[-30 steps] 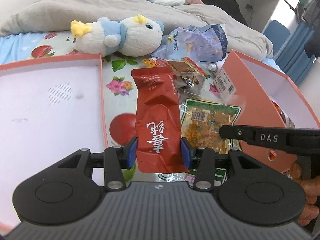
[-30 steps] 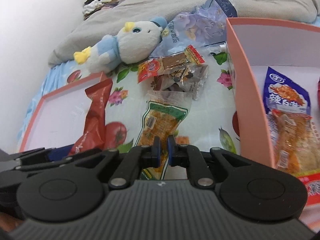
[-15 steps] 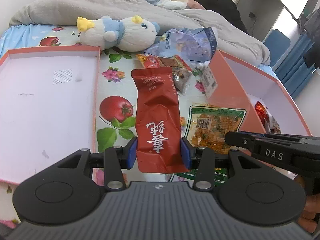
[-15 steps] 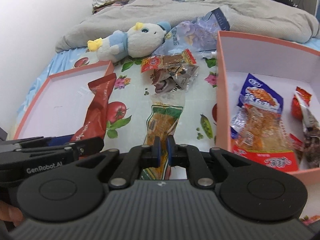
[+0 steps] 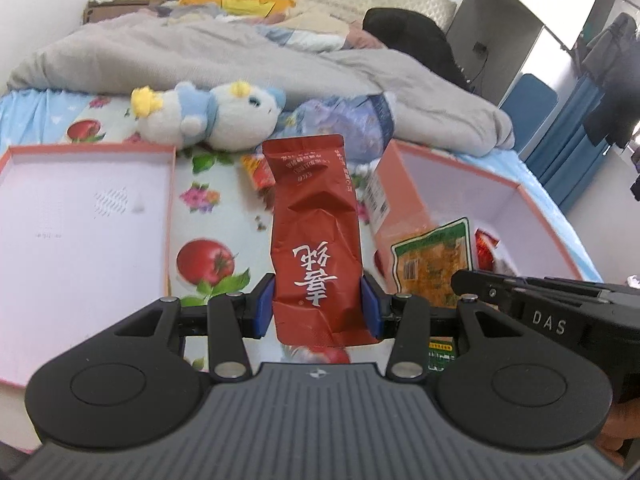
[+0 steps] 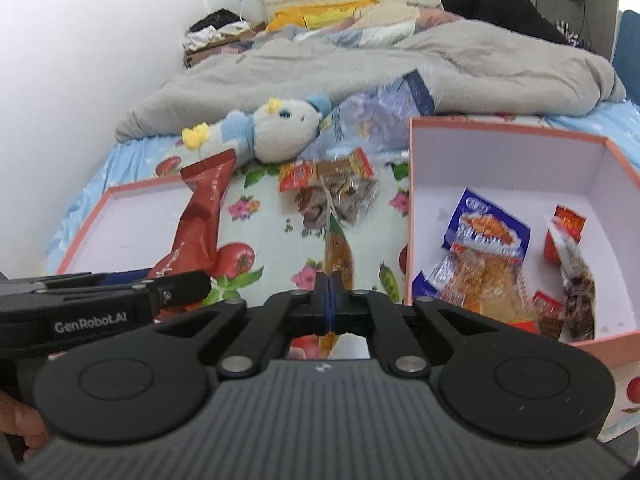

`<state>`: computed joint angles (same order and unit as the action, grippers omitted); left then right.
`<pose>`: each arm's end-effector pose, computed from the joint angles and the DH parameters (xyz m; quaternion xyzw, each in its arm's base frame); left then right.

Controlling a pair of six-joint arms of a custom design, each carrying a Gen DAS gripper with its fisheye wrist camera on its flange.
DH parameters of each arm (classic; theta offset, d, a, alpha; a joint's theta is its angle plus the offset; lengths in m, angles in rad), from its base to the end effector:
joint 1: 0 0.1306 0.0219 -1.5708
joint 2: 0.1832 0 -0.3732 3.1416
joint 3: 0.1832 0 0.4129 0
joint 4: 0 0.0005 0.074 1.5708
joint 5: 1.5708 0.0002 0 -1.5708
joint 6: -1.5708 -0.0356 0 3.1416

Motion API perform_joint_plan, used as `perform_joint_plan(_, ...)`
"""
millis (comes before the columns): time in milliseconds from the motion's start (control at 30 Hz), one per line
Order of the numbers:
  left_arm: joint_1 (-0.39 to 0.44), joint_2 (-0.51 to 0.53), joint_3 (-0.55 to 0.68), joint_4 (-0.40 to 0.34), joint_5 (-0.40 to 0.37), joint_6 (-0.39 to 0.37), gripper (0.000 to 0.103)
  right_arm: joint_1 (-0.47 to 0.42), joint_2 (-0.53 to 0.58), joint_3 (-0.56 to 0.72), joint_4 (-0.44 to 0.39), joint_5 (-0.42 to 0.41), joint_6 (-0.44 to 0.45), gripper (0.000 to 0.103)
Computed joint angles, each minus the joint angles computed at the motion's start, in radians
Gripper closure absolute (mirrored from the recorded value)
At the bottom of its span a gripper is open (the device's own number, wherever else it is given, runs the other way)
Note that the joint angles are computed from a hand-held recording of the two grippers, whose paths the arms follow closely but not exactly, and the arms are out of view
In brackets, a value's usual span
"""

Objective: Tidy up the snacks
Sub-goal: 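Carry red packet with left tool while right tool carries green-labeled packet to the box, then open left tool to drop red packet while right tool releases green-labeled packet into box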

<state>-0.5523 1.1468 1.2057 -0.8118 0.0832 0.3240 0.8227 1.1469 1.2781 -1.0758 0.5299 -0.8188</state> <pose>0.3599 -0.2258 0.4423 0.1209 0.9089 -0.2031 0.3436 0.2880 0.2832 0.4621 0.0789 0.9183 0.0477 0.3849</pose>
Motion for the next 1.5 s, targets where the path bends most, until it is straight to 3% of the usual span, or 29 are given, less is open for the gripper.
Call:
perform_joint_plan(433,-0.062,0.094,0.199,-0.028,-0.028,-0.022,0.053,-0.046,-0.053,0.055,-0.005,0.068,0.071,0.100)
perform_joint_plan(833,-0.144,0.214,0.414,-0.084,-0.042,-0.031,0.053,-0.150,-0.142,0.065,-0.050,0.095,0.122,0.100)
perform_joint_plan(1133,-0.219,0.354,0.579,-0.129,-0.039,-0.028,0.053,-0.278,-0.215,0.026,-0.064,0.032,0.160,0.100)
perform_joint_plan(1500,-0.274,0.570,0.746,-0.258,-0.001,-0.013,0.053,-0.482,-0.268,-0.094,-0.064,-0.192,0.224,0.099)
